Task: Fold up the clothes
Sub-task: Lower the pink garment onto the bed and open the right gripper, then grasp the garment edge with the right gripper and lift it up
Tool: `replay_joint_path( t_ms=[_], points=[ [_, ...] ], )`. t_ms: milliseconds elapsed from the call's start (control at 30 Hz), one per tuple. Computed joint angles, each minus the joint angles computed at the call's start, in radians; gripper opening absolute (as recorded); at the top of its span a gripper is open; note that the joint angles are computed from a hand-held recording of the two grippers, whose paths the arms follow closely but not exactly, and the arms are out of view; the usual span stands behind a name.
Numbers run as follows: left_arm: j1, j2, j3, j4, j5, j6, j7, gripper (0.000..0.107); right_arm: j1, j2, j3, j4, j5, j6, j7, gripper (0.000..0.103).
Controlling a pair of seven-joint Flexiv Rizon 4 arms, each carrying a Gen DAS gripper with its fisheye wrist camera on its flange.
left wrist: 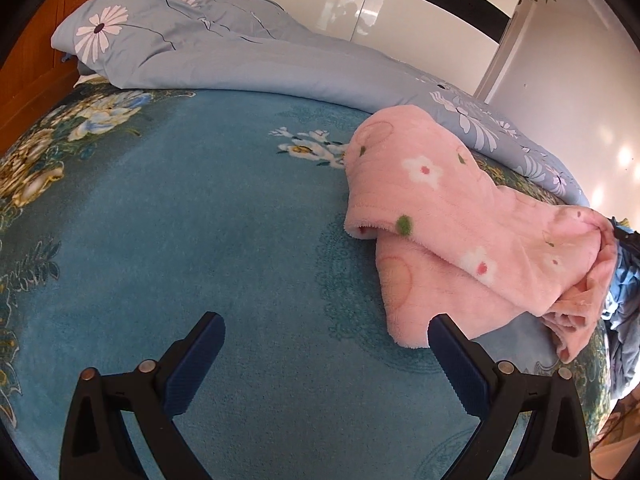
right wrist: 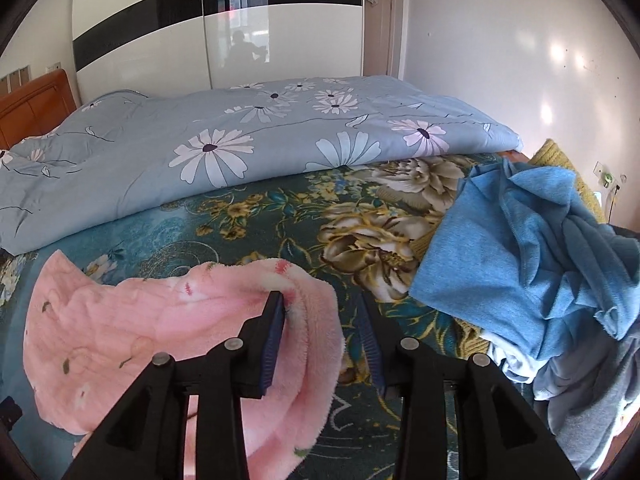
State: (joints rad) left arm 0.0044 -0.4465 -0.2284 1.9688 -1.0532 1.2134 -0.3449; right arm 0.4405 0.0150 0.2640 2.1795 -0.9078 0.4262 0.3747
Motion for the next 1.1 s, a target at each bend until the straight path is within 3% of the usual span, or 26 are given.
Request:
replay_joint_path(
  t_ms=[100, 200, 300, 367, 433, 533, 700, 867, 900, 967, 1000, 1033, 1100],
  points=[
    [-0.022, -0.039, 0.018, -0.035, 0.078, 0.053, -0.021, 0.103, 0.036, 0.004, 0.029, -0.028, -0.009, -0.029, -0.064, 0.039],
    [-0.027, -0.084, 0.018, -0.081, 0.18, 0.08, -0.055, 0.103, 0.048, -0.04, 0.017, -0.045, -0.054, 0.169, -0.122, 0.04],
    [-0.019, -0.109, 0.01, -0.108, 0.259, 0.097, -0.097, 0.103, 0.046, -0.157, -0.032, -0.093, -0.154, 0.46, -0.133, 0.041],
    [0.024, -0.105, -0.03, -0.101, 0.258, 0.082, -0.101, 0.103, 0.053, -0.278, -0.073, -0.164, -0.19, 0.637, -0.172, 0.049],
    [0.069, -0.093, -0.07, -0.079, 0.226, 0.077, -0.082, 0.103, 0.081, -0.396, -0.103, -0.258, -0.177, 0.713, -0.253, 0.049],
    [0.11, -0.076, -0.095, -0.053, 0.181, 0.074, -0.041, 0.103, 0.121, -0.519, -0.121, -0.374, -0.121, 0.743, -0.385, 0.049],
    [0.122, -0.085, -0.085, -0.07, 0.128, 0.049, -0.02, 0.103, 0.231, -0.603, -0.143, -0.509, -0.017, 0.496, -0.63, 0.051],
    [0.102, -0.108, -0.064, -0.099, 0.133, 0.006, -0.033, 0.103, 0.322, -0.627, -0.207, -0.563, 0.024, 0.289, -0.707, 0.051],
    [0.101, -0.111, -0.068, -0.1, 0.127, 0.004, -0.026, 0.103, 0.325, -0.611, -0.219, -0.544, 0.014, 0.294, -0.668, 0.048],
    [0.094, -0.119, -0.071, -0.108, 0.122, -0.002, -0.02, 0.103, 0.319, -0.569, -0.237, -0.496, -0.019, 0.323, -0.565, 0.029],
    [0.086, -0.124, -0.068, -0.116, 0.128, -0.007, -0.027, 0.103, 0.319, -0.555, -0.242, -0.488, -0.027, 0.302, -0.532, 0.013],
    [0.079, -0.13, -0.065, -0.125, 0.135, -0.012, -0.034, 0.103, 0.319, -0.543, -0.245, -0.485, -0.033, 0.268, -0.505, 0.008],
    [0.07, -0.136, -0.071, -0.138, 0.141, -0.029, -0.043, 0.103, 0.307, -0.516, -0.243, -0.469, -0.053, 0.23, -0.455, 0.006]
  ],
)
